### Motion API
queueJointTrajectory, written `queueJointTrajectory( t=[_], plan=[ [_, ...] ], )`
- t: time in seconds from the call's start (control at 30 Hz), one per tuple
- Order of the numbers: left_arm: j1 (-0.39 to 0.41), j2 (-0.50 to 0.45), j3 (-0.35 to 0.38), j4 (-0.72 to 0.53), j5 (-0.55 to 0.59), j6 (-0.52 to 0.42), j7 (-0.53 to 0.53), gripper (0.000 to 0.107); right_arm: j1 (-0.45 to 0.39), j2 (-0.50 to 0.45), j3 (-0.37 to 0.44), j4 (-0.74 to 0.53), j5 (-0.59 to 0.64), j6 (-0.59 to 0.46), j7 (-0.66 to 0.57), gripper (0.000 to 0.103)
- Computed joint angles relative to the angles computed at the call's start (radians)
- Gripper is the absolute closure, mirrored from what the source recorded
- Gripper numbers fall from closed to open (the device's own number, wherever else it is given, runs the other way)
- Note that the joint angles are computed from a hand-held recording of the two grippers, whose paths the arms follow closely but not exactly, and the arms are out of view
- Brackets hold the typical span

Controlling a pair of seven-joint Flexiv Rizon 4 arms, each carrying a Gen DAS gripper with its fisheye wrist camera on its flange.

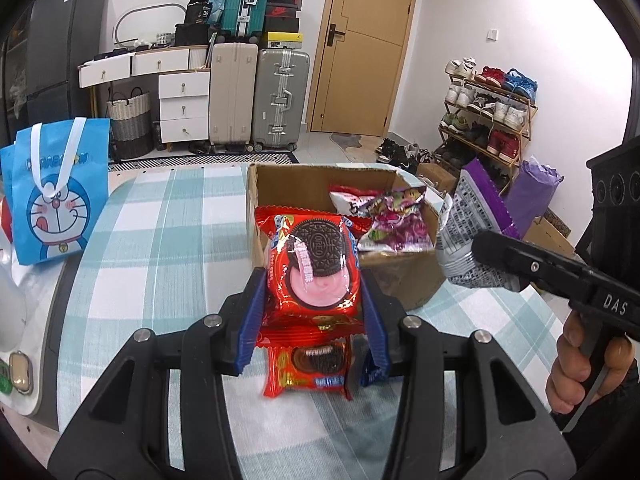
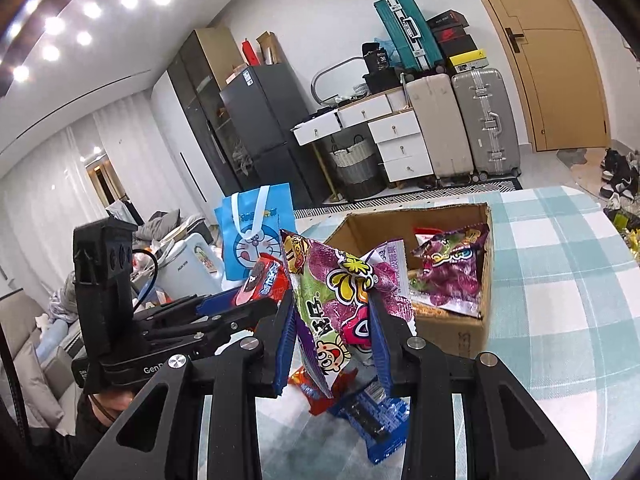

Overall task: Organize snacks
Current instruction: 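Lift both held bags and carry them toward the cardboard box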

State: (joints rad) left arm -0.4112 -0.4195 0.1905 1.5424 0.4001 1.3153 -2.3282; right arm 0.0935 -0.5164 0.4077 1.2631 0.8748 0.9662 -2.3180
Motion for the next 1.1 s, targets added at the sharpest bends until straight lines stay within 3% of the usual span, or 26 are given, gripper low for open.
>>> queueJointTrajectory(
  t=[0.63,0.93,1.1],
  plan=[
    [0.06,-0.172,-0.023,-0.241,-0.126,-0.089,0.109,0.064,0.008,-0.13,0.018,-0.182,0.012,-0.056,0.118,0.069],
    [0.077,-0.263,-0.032,-0.337,-0.185,-0.14,0.181,0.064,0.07,-0.209,-0.021,-0.268,-0.112,-0.081,0.291,0.069],
    [0.038,-0.305,0.017,-0.407,-0.13,-0.192,0.193,0.064,0.089,-0.225,-0.025,-0.27,-0.178,-0.048,0.323,0.069]
  ],
)
